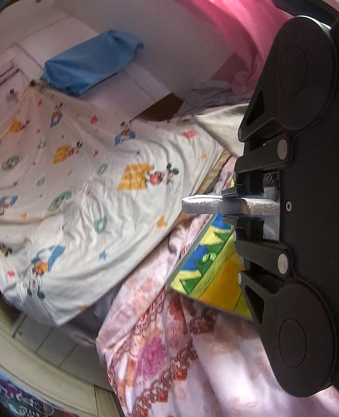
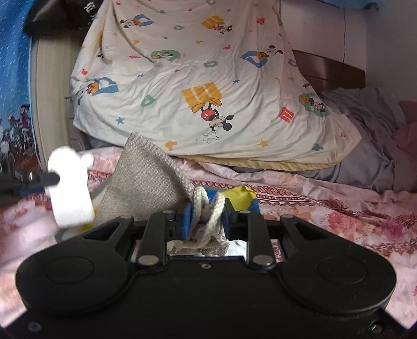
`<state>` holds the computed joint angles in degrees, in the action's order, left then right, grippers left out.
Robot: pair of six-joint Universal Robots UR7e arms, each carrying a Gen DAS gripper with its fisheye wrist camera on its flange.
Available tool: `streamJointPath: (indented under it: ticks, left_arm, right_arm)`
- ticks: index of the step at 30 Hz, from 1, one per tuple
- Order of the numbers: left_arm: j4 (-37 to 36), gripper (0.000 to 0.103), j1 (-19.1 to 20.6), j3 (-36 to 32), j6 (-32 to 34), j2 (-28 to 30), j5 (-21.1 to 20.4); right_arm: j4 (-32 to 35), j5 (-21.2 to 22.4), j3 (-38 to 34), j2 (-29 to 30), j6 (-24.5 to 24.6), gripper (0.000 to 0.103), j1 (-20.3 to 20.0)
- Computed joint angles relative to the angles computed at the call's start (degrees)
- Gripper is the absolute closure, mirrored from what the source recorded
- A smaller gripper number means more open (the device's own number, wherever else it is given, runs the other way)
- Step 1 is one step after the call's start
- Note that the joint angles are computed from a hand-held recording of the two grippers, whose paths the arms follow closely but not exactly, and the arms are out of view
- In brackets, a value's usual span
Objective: Organize soft objects
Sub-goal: 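Carry the white cloth and beige bag into the box and open both tools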
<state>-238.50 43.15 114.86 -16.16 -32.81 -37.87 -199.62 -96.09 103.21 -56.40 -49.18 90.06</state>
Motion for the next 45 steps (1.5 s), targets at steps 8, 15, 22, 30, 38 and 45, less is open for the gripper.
streamJointPath:
  ticks: [8, 15, 22, 30, 38, 45]
  left_arm:
    - [0.41, 0.090, 2.82, -0.07, -3.60, 1.28, 0.85]
    - [2.22, 0.090, 5.58, 0.40, -8.93, 2.00, -0.12]
    - [5.24, 0.089, 6.43, -0.02, -11.05, 1.83, 1.33]
    - [9.86, 0.084, 6.58, -0.07, -12.17, 1.30, 3.92]
    - [15.70, 0.075, 5.20, -0.67, -11.55, 0.67, 8.34]
    - [22.07, 0.049, 2.76, -1.39, -12.01, 0.59, 12.98]
  right_arm:
    - [2.91, -2.85, -10.44, 9.61, 4.80, 0.086, 3.11]
    - [5.94, -5.92, -16.36, 15.46, 4.31, 0.086, 3.24]
    - [6.30, -9.68, -19.02, 19.34, -1.08, 0.086, 3.10]
    - [3.85, -13.41, -18.57, 22.10, -4.81, 0.084, 3.23]
    - [2.16, -12.01, -16.19, 20.52, -4.73, 0.077, 2.75]
    - [2.22, -10.63, -13.90, 18.03, -4.54, 0.055, 2.95]
